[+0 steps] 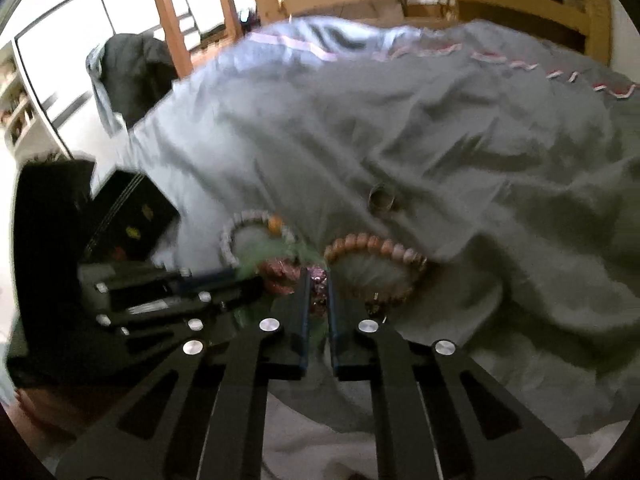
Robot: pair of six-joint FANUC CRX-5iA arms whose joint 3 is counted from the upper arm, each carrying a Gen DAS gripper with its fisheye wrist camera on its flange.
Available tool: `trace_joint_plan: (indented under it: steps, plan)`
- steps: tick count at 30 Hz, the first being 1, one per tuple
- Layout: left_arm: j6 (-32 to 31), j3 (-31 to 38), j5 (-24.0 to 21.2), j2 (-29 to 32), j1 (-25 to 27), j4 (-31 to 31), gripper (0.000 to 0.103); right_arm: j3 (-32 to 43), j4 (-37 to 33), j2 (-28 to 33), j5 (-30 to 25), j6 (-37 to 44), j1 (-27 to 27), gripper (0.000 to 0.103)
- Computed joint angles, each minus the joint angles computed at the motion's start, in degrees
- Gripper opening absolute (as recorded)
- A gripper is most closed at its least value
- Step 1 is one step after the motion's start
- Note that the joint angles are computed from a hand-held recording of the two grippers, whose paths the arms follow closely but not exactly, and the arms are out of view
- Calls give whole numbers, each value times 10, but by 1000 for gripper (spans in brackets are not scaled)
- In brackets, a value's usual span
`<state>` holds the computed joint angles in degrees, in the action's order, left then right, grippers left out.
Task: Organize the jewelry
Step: 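Close the left tool on the green jade bangle while the right tool grasps the pink bead bracelet, then carry the bangle in the left tool to the black box while the right tool carries the pink bracelet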
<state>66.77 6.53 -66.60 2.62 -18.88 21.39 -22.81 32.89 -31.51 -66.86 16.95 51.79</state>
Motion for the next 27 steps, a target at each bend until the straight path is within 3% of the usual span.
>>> trace_joint_plan:
  steps: [10, 19, 27]
  plan:
    - [1, 0, 10, -16, -13, -21, 9, -12, 38, -38, -25, -61, 14, 9]
    - [6, -19, 13, -61, -21, -35, 9, -19, 94, -68, -123, -131, 114, 9]
    - [40, -21, -20, -95, -9, -55, 9, 6, 105, -52, -203, -146, 202, 9]
